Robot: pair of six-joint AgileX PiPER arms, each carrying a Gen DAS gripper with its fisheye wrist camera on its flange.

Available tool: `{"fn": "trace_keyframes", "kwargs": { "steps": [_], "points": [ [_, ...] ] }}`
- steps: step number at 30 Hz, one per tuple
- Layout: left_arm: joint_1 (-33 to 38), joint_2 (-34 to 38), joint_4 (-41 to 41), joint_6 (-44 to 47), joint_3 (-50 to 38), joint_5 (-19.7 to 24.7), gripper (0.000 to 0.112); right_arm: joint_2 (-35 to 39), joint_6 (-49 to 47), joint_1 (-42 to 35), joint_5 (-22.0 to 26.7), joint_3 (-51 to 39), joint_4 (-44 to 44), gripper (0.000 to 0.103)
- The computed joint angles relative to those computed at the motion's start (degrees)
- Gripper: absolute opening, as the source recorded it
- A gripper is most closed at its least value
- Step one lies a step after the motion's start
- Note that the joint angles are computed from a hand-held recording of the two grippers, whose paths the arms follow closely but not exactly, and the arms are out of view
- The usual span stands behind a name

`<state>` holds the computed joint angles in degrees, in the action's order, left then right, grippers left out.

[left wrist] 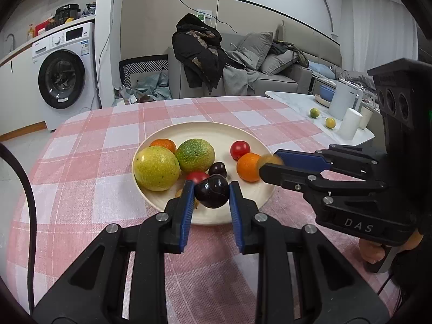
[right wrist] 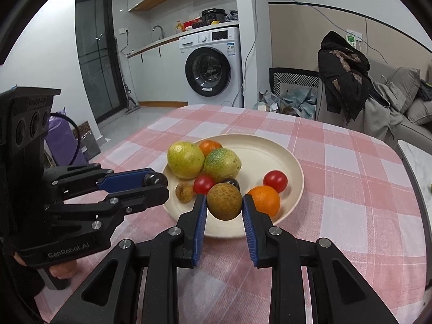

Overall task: Organize fruits
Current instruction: 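Carry both fruits onto the plate with both tools and open both grippers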

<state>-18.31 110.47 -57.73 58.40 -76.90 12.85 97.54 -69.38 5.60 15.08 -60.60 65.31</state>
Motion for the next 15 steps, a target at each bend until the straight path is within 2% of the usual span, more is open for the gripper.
{"fn": "trace_keyframes", "kwargs": {
  "steps": [3, 5, 7, 12, 15],
  "points": [
    [-0.2, 1.4, -0.4, 0.4, -1.5, -0.3, 0.023, 1.4, -4.0, -0.3, -0.1, -0.7, 5.0, 0.028],
    [-0.3, 2.5, 3.6, -4.0, -3.0, 0.3, 0.023, 1.9, -2.6, 0.0, -0.8, -1.2, 3.4, 0.028],
    [-0.2, 3.2, 4.2, -4.5, -3.5, 0.6, 0.023, 2.4, 1.0, 0.8, -2.2, -1.5, -0.9, 0.027],
    [-0.4, 3.6, 5.8, -6.0, -3.5, 0.1, 0.024, 2.0, -0.6, 0.4, -2.1, -0.8, 0.2, 0.028],
    [-0.4, 3.5, 6.7, -6.7, -3.2, -0.2, 0.035, 1.4, -2.6, 0.0, -1.8, -0.1, 2.3, 0.030]
  ]
}}
